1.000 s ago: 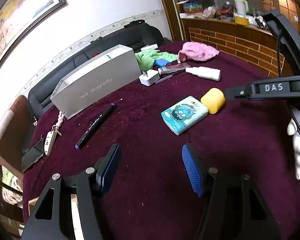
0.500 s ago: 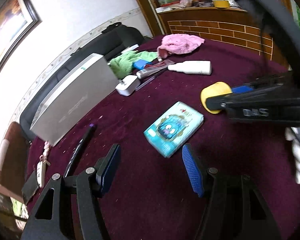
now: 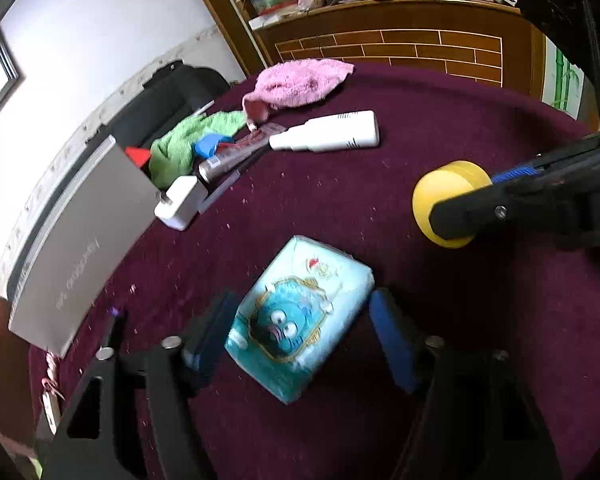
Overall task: Organize objects
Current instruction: 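Grasp the yellow tape roll with the right gripper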
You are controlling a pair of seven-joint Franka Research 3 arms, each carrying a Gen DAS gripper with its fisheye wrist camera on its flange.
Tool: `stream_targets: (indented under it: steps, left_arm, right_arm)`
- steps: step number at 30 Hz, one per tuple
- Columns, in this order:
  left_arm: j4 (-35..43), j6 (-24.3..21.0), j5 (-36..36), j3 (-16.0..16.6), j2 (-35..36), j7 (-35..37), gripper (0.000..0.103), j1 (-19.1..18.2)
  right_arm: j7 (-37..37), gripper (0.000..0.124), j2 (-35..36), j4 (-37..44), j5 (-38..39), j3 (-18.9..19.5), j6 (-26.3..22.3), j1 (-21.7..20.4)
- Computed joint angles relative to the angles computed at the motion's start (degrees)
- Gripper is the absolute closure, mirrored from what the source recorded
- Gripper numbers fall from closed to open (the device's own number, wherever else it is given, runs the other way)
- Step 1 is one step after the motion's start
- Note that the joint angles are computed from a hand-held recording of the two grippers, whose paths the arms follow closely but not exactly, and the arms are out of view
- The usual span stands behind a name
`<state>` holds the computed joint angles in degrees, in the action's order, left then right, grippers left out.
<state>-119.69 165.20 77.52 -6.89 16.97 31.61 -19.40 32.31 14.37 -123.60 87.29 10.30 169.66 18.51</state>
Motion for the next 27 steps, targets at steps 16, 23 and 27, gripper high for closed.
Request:
stream_targets:
  steps: [16,23,27]
  left_arm:
    - [-0.82,-6.44,-0.86,-1.51,-1.55,-6.75,0.098,-2.92]
    - [-4.56,-10.57,0.38,-3.74,-6.88,-10.64,0.100,-3.14]
    - [-5.88,-13.59,1.96,-5.27,-9.09,-12.33,0.100,-3.17]
  right_arm:
    - [-2.58,0.094,0.75,0.52,1.27,0.14,0.42,0.10]
    - [-3.44,0.094,0.75,0.56,1.65,0.12,1.28,0.50]
    - [-4.02,0.094,0.93,0.76,2.02,0.07,1.49,0.59]
